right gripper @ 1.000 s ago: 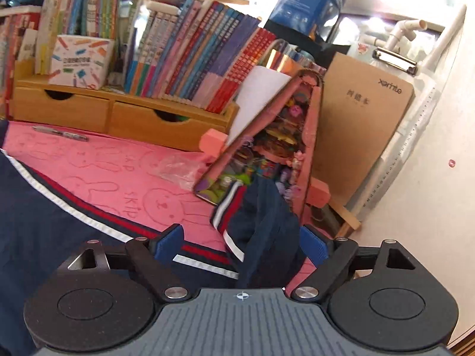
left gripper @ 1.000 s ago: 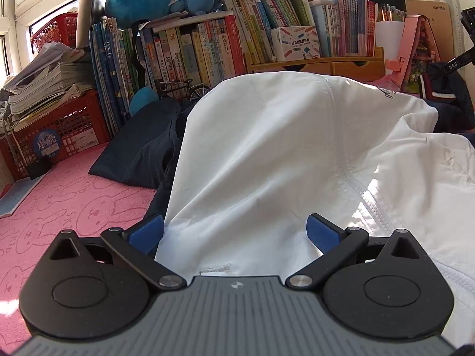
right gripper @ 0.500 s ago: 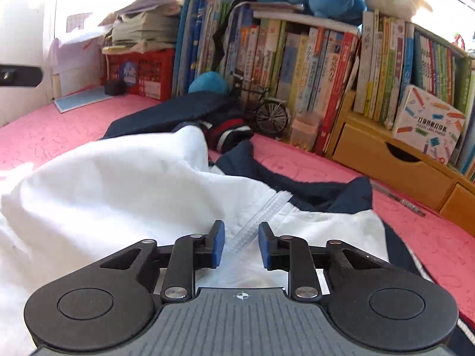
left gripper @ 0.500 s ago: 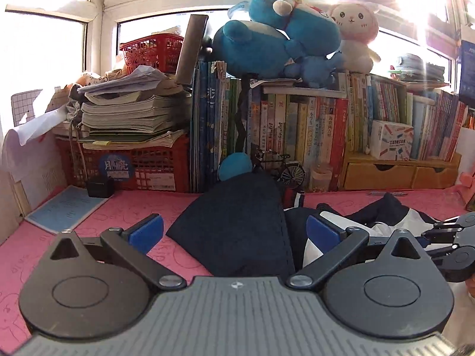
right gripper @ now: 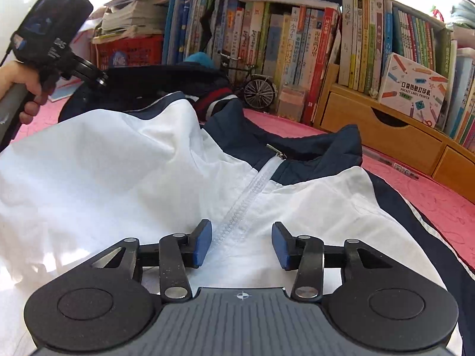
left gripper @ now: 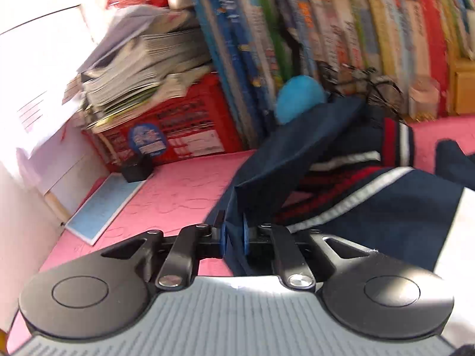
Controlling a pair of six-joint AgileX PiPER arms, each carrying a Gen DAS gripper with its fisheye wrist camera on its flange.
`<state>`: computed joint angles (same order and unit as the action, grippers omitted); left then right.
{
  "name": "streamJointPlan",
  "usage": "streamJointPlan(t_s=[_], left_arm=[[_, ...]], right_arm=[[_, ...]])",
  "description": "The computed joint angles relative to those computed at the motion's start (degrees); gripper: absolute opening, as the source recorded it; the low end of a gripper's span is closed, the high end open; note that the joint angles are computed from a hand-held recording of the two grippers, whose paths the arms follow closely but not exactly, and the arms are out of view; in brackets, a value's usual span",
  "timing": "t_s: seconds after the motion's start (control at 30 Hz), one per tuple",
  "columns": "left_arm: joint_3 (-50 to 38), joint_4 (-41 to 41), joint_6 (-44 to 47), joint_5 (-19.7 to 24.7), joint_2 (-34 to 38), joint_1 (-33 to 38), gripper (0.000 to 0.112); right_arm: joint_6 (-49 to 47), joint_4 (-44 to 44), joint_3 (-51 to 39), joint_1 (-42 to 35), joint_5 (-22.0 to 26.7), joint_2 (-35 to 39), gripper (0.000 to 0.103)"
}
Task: Fold clothes
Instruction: 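Grasp the other striped cuff with the left gripper, pull sleeve flat, release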
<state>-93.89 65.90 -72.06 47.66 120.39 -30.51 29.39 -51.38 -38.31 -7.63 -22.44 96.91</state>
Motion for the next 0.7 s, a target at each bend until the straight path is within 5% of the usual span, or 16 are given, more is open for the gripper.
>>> streamJointPlan(t_s=[0.1,0.23,0.33,0.37,0.5,0.6,0.7], left_arm=[[17.14,-1.16,-8.69,-5.98,-13.63,7.41,0.019],[35.84,-20.45,4.93,-20.52,-26.67,20.01,0.034],[46.68,-20.36,7.06,-28.00,-33.72,23.29,0.058],[47.95,-15.75,4.01,-27.77,-35.59,21.96,0.071],[49.08,7.03,-12.41,-18.92,-40.21,11.26,0.080],[43.71,16.43,-16.29,-18.36,-36.97,4.76,0.103],[35.04,21.24,-17.62,-19.30,-28.69,0.62,0.103]], right_arm=[[8.89,-8.01,-1.85,-1.93,-0.72,0.96,0.057],[5.37,-4.93,-1.55,-1.18,0.20,0.47,0.060],[4.01,-3.40,-1.50,-0.84,0.84,0.21,0.063],[4.46,-3.74,-1.63,-0.90,0.96,0.19,0.064],[5.20,-4.19,-2.00,-0.85,1.48,0.16,0.067],[4.27,-2.97,-2.03,-0.57,1.95,0.10,0.069],[3.11,-1.51,-1.92,-0.23,2.34,0.03,0.071]])
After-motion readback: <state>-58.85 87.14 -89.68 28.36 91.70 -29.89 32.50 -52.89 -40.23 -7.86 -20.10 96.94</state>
